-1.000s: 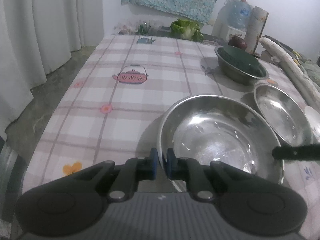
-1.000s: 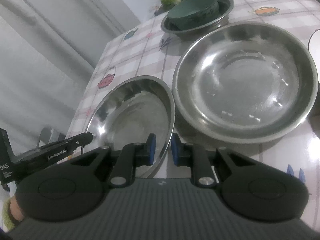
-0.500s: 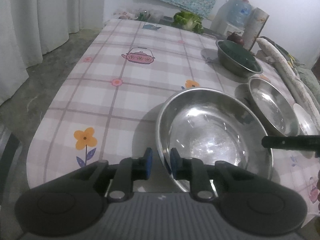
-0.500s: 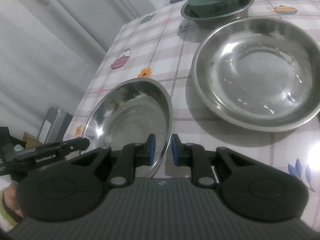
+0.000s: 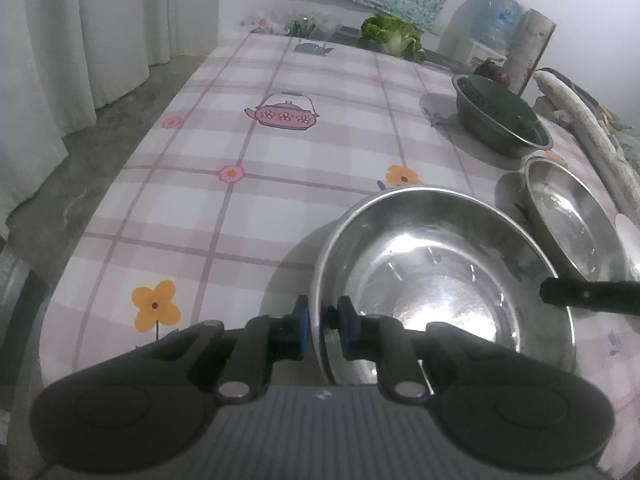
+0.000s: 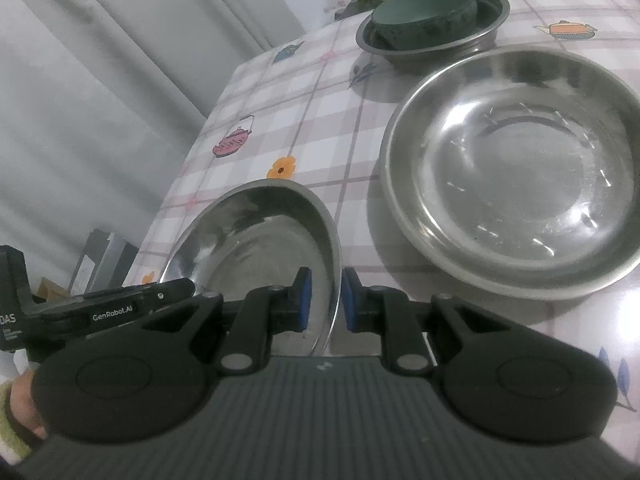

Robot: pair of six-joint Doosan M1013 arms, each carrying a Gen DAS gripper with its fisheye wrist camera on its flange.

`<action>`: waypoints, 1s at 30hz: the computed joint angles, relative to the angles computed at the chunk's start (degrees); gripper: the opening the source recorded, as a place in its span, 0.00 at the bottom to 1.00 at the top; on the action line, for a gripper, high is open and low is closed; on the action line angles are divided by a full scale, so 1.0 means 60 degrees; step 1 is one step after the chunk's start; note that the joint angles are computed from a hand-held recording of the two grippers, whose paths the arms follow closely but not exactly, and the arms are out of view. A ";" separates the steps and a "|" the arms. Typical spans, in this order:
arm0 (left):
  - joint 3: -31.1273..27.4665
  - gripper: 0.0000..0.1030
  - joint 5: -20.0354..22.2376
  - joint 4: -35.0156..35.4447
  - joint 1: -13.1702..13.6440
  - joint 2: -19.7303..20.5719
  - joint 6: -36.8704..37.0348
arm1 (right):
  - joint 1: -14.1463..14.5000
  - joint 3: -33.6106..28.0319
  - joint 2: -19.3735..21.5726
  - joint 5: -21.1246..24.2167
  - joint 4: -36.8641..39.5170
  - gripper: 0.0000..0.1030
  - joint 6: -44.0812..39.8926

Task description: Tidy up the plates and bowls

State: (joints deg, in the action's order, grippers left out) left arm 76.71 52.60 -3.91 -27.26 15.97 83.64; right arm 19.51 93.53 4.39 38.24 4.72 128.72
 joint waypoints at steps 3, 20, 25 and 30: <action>0.0042 0.16 -0.0078 0.0102 -0.0026 -0.0021 -0.0108 | 0.0007 -0.0036 0.0013 0.0043 -0.0029 0.15 0.0105; 0.0027 0.16 -0.0209 0.0379 0.0013 -0.0142 -0.0388 | 0.0248 -0.0253 0.0109 0.0101 -0.0566 0.17 0.0651; 0.0045 0.16 -0.0256 0.0362 0.0011 -0.0167 -0.0390 | 0.0289 -0.0248 0.0080 0.0114 -0.0689 0.17 0.0729; 0.0032 0.16 -0.0320 0.0385 -0.0024 -0.0173 -0.0301 | 0.0338 -0.0229 0.0030 0.0119 -0.0974 0.17 0.0980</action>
